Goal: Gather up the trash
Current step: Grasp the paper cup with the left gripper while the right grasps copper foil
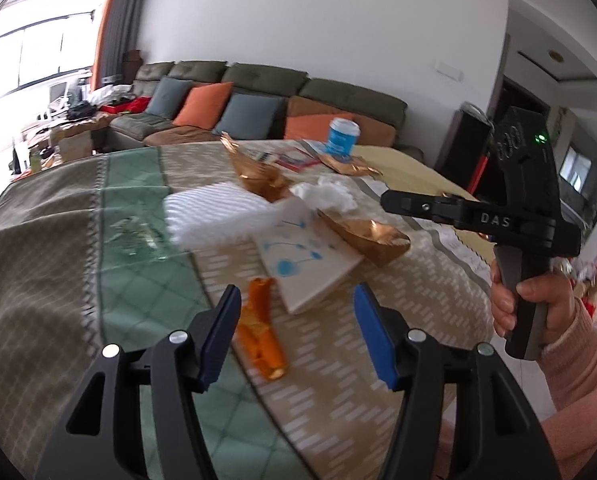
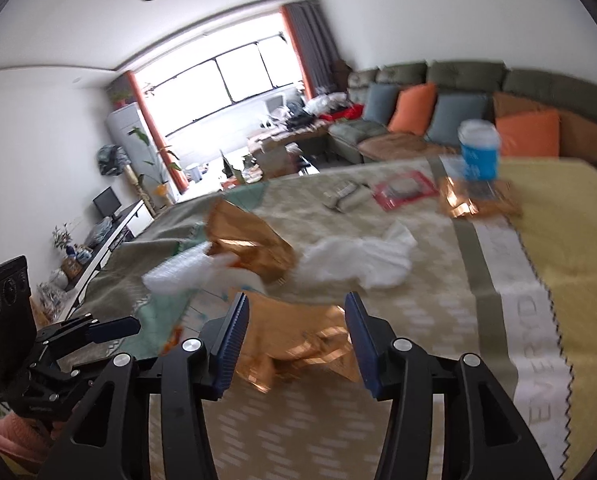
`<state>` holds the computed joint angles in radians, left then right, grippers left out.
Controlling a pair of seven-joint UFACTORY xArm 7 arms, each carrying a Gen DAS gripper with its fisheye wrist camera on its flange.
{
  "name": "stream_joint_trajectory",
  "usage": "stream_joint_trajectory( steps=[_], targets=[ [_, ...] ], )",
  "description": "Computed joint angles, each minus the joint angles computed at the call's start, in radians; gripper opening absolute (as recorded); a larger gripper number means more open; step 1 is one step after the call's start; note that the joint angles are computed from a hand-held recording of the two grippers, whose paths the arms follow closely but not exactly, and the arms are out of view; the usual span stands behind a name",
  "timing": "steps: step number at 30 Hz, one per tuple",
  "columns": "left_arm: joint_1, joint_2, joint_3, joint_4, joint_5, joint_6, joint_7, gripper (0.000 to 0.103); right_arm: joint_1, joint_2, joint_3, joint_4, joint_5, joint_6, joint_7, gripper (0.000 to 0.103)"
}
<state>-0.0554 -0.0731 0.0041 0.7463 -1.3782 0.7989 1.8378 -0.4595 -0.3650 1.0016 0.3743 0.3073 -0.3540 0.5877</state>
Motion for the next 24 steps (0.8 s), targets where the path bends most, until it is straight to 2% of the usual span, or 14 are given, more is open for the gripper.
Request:
stream_joint_trajectory(
  steps=[3, 4, 6, 7, 10, 13, 15, 18, 24],
  targets=[
    [-0.021, 0.012, -0.022, 0.002, -0.007, -0.049, 0.017, 0.06, 0.072, 0.079, -0.088, -0.016, -0.008, -0.034, -0.003, 0.053],
    [-0.033, 0.02, -0.035, 0.005, -0.009, -0.092, 0.017, 0.06, 0.1, 0.087, -0.112, -0.019, -0.002, -0.031, -0.003, 0.053],
    [-0.047, 0.035, -0.045, 0.016, 0.003, -0.123, 0.004, 0.058, 0.174, 0.13, -0.201, -0.03, -0.025, -0.063, 0.013, 0.054],
    [-0.05, 0.044, -0.048, 0.022, 0.016, -0.127, -0.01, 0.058, 0.229, 0.154, -0.275, -0.04, -0.066, -0.087, 0.046, 0.054],
    [-0.06, 0.058, -0.056, 0.033, 0.021, -0.157, -0.022, 0.052, 0.32, 0.189, -0.405, -0.057, -0.145, -0.126, 0.113, 0.054],
    [-0.059, 0.06, -0.055, 0.036, 0.03, -0.153, -0.031, 0.045, 0.402, 0.229, -0.553, -0.071, -0.309, -0.196, 0.237, 0.054],
    [-0.062, 0.063, -0.058, 0.038, 0.03, -0.159, -0.037, 0.037, 0.43, 0.25, -0.603, -0.073, -0.36, -0.232, 0.272, 0.053],
    [-0.065, 0.077, -0.062, 0.05, 0.038, -0.169, -0.058, 0.024, 0.468, 0.269, -0.663, -0.074, -0.422, -0.263, 0.312, 0.035],
    [-0.06, 0.081, -0.064, 0.055, 0.012, -0.167, -0.059, 0.017, 0.539, 0.271, -0.734, -0.094, -0.41, -0.308, 0.305, 0.024]
  ],
)
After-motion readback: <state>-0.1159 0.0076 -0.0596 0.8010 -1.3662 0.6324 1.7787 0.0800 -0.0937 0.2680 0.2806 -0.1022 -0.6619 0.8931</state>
